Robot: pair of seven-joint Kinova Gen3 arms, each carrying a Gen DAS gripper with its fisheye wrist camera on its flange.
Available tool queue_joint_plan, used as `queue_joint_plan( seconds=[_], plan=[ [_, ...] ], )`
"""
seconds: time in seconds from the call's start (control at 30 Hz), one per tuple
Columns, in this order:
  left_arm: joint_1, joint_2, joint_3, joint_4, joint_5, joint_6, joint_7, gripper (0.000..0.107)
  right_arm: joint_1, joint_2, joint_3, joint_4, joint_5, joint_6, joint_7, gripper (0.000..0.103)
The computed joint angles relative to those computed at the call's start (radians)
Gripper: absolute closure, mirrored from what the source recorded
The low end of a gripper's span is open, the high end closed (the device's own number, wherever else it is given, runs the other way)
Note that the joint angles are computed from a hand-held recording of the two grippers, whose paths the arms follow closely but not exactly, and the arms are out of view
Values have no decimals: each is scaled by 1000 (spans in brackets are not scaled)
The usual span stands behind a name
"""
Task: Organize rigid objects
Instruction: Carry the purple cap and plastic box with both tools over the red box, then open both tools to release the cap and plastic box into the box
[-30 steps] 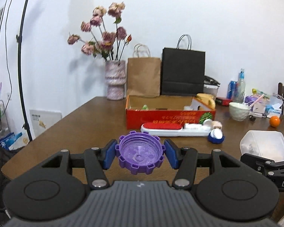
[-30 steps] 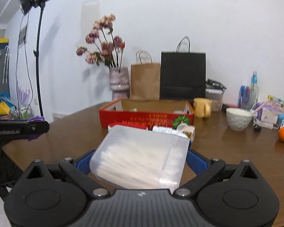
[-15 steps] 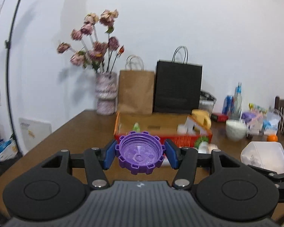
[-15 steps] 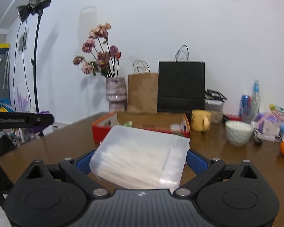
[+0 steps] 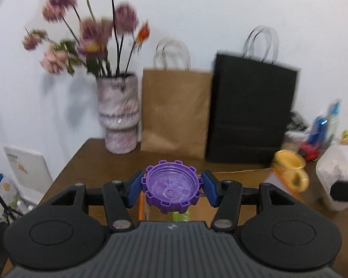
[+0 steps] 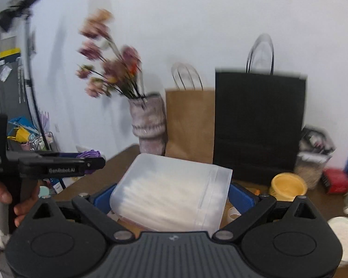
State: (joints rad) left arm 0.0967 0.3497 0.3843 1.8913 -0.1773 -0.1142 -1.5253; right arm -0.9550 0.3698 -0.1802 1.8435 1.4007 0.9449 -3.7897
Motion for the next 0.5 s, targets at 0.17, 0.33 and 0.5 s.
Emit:
queue_joint_plan(
  seconds=[0.17, 0.33, 0.5],
  plan=[
    [123, 176, -113, -232, 52, 160, -53, 52, 232, 95, -20, -81, -39, -203, 97, 3],
    [260, 305, -258, -437, 84, 346, -77, 52, 292, 188, 73, -138, -124, -388, 201, 3],
    [304, 379, -305, -527, 91, 410, -101, 52, 281, 265, 159, -184, -225, -482, 293, 3]
  ],
)
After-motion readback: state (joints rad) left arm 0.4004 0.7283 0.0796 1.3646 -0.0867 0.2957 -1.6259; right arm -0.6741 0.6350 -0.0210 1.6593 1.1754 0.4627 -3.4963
